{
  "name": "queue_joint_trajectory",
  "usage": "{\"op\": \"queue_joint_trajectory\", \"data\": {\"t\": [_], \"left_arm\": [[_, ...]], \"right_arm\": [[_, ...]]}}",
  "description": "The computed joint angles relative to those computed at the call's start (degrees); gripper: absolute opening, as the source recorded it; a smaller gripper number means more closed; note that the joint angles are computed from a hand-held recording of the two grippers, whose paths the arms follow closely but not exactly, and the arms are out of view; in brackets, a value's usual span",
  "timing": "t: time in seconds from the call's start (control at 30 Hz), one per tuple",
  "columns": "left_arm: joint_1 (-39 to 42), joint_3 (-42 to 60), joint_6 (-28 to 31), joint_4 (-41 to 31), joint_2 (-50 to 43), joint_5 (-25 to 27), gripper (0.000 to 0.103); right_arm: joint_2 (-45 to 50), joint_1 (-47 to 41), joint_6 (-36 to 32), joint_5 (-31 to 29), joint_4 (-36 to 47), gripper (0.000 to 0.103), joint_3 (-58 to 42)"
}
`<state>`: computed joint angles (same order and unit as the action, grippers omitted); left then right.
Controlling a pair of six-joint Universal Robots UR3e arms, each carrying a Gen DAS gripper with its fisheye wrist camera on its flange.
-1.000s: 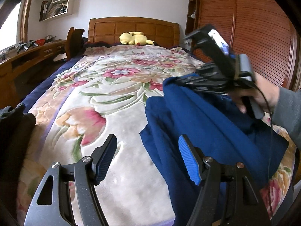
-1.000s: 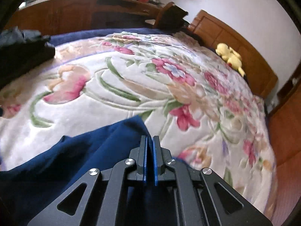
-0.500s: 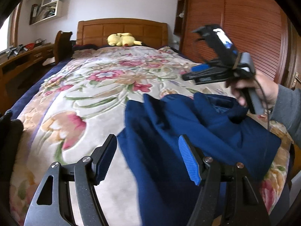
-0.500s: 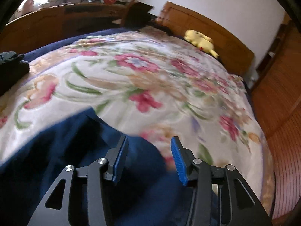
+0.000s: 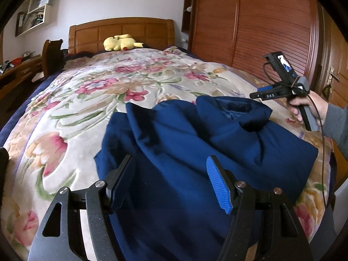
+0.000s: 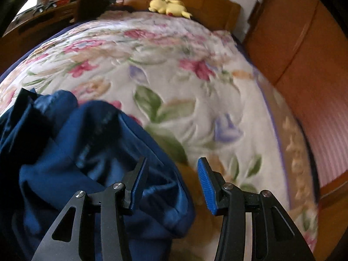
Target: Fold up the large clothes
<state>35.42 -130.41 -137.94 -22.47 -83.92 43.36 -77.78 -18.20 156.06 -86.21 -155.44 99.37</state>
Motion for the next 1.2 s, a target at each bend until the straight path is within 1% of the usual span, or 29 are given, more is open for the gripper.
{"op": "queue_joint_trajectory", "data": {"t": [0.1, 0.2, 0.27, 0.3, 0.37, 0.5, 0.6, 0.67, 0.73, 0.8, 0.83, 0.87, 0.9, 0.93, 1.0, 1.03, 1.13, 1.2], "left_arm": [[-1.66, 0.5, -0.87, 1.3, -1.14, 1.2, 0.069], [-2.66, 0.99, -1.47, 1.85, -2.03, 1.81, 0.069], [-3.25, 1.22, -1.73, 2.25, -2.53, 2.25, 0.069], [-3.42, 1.19, -1.72, 2.32, -2.55, 2.41, 0.069], [-3.69, 0.99, -1.65, 2.54, -2.59, 2.72, 0.069], [-3.74, 0.97, -1.6, 2.47, -2.59, 2.91, 0.069], [-3.41, 1.04, -1.49, 2.02, -2.41, 2.83, 0.069], [-3.13, 0.95, -1.24, 1.7, -2.27, 2.71, 0.069], [-2.79, 0.68, -0.88, 1.38, -1.83, 2.59, 0.069], [-2.49, 0.51, -0.55, 1.05, -1.51, 2.53, 0.069], [-2.52, 0.54, -0.59, 1.08, -1.57, 2.57, 0.069], [-2.35, 0.54, -0.39, 0.91, -1.52, 2.53, 0.069], [-2.09, 0.47, -0.12, 0.58, -1.31, 2.44, 0.069], [-1.95, 0.51, 0.0, 0.36, -1.28, 2.4, 0.069], [-1.8, 0.63, 0.13, 0.11, -1.34, 2.34, 0.069], [-1.64, 0.55, 0.3, -0.13, -1.11, 2.25, 0.069], [-1.23, 0.46, 0.73, -0.65, -0.71, 1.93, 0.069], [-1.16, 0.45, 0.76, -0.61, -0.8, 1.93, 0.069]], "right_arm": [[0.17, -1.06, -0.29, 3.77, 2.6, 0.049, -0.47], [-0.74, -0.7, -1.44, 7.02, 3.31, 0.049, 0.63], [-1.21, -0.6, -2.21, 10.56, 5.59, 0.054, 0.6], [-1.36, -0.09, -2.31, 12.33, 7.5, 0.061, 0.21], [-1.87, 1.15, -3.2, 14.98, 10.58, 0.063, 0.23], [-0.76, 5.79, -5.15, 12.83, 11.26, 0.065, 0.65], [1.68, 9.3, -5.05, 6.82, 9.25, 0.065, 0.27], [4.04, 10.45, -4.49, 4.41, 9.7, 0.065, -1.63], [5.68, 11.17, -3.19, 3.04, 10.23, 0.065, -3.17], [6.57, 10.97, -2.99, 3.37, 12.24, 0.065, -5.19], [6.79, 11.11, -3.42, 3.15, 12.59, 0.062, -5.66], [7.27, 11.59, -3.91, 2.67, 12.68, 0.057, -6.18], [8.34, 12.16, -4.24, 2.31, 12.85, 0.043, -7.2], [8.86, 12.36, -4.93, 2.22, 13.89, 0.027, -8.39], [9.92, 12.73, -6.75, 1.19, 13.96, 0.009, -9.95], [10.22, 13.41, -7.22, -0.14, 13.4, 0.008, -10.53], [10.37, 14.51, -6.67, -3.55, 7.41, 0.007, -10.61], [12.52, 15.14, -5.38, -5.77, 4.38, 0.007, -13.64]]}}
